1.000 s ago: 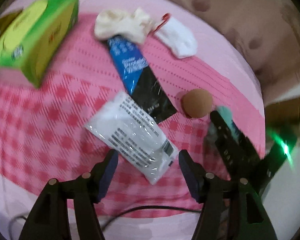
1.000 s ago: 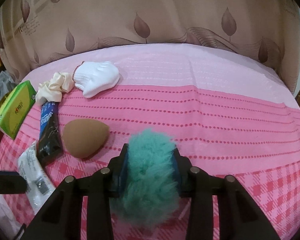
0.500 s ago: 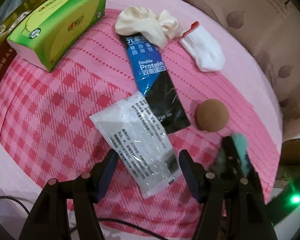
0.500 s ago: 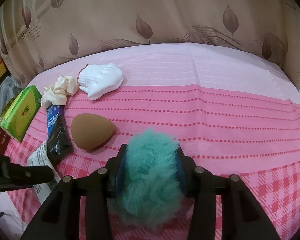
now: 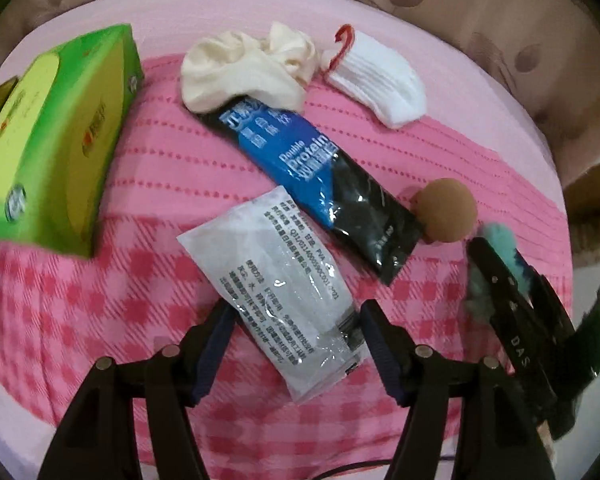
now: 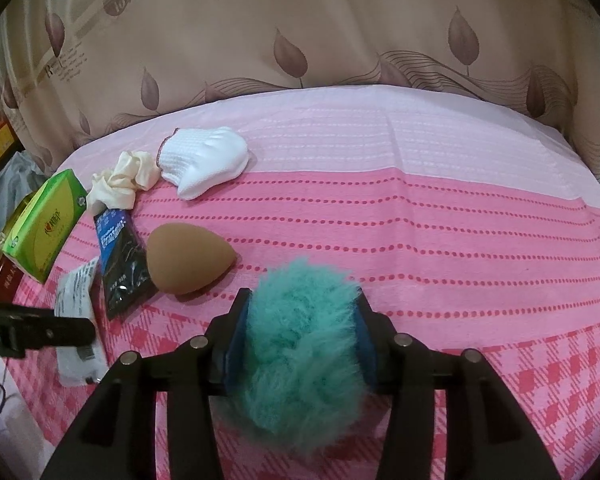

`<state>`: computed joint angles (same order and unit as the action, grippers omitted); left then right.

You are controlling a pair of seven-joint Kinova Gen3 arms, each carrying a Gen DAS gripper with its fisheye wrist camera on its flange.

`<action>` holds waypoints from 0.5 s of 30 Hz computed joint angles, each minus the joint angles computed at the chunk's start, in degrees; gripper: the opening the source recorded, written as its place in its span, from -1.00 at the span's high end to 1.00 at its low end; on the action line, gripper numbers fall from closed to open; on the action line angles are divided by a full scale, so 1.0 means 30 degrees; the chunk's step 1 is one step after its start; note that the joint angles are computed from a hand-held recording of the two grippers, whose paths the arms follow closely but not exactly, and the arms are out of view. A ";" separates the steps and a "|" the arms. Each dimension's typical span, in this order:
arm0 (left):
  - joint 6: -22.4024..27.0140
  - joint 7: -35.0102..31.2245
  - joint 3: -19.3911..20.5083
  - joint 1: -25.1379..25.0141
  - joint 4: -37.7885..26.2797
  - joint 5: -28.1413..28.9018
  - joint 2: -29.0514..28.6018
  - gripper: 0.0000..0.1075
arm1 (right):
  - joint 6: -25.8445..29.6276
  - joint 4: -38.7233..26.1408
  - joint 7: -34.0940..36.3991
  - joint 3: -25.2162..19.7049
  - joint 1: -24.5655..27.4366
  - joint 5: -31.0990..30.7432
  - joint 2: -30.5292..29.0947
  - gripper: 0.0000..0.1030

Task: Organize soft objects
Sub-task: 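Hold the pom-pom in the right gripper while the left gripper grasps the white plastic packet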

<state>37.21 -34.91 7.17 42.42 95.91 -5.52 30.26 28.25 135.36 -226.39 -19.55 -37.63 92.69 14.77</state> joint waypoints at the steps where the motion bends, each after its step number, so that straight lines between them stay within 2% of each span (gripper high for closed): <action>1: 0.0282 -0.0076 -0.0136 0.0029 -0.0040 -0.0344 -0.0085 -0.25 | 0.0015 -0.0028 0.0074 0.0004 -0.0011 -0.0051 0.0023 0.10; 4: 0.0382 0.1221 -0.1220 0.0929 0.0057 -0.0810 -0.0361 -0.26 | 0.0013 -0.0063 0.0209 0.0036 -0.0048 -0.0143 0.0040 0.09; 7: -0.0201 0.2296 -0.0797 0.0563 0.0246 -0.0861 -0.0484 -0.27 | -0.0003 -0.0123 0.0445 0.0090 -0.0086 -0.0295 0.0051 0.07; 12: 0.0928 0.4845 -0.1155 0.1426 -0.0343 -0.0979 0.0134 -0.27 | -0.0122 -0.0144 0.0594 0.0172 -0.0074 -0.0281 0.0030 0.04; 15: 0.1927 0.6493 -0.1716 0.2509 -0.1038 -0.2296 0.0523 -0.27 | -0.0145 -0.0181 0.0642 0.0172 -0.0069 -0.0326 0.0037 0.03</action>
<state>42.99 -15.43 2.02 49.95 92.80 -12.41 31.83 27.82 134.82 -224.46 -19.03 -37.84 91.71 14.89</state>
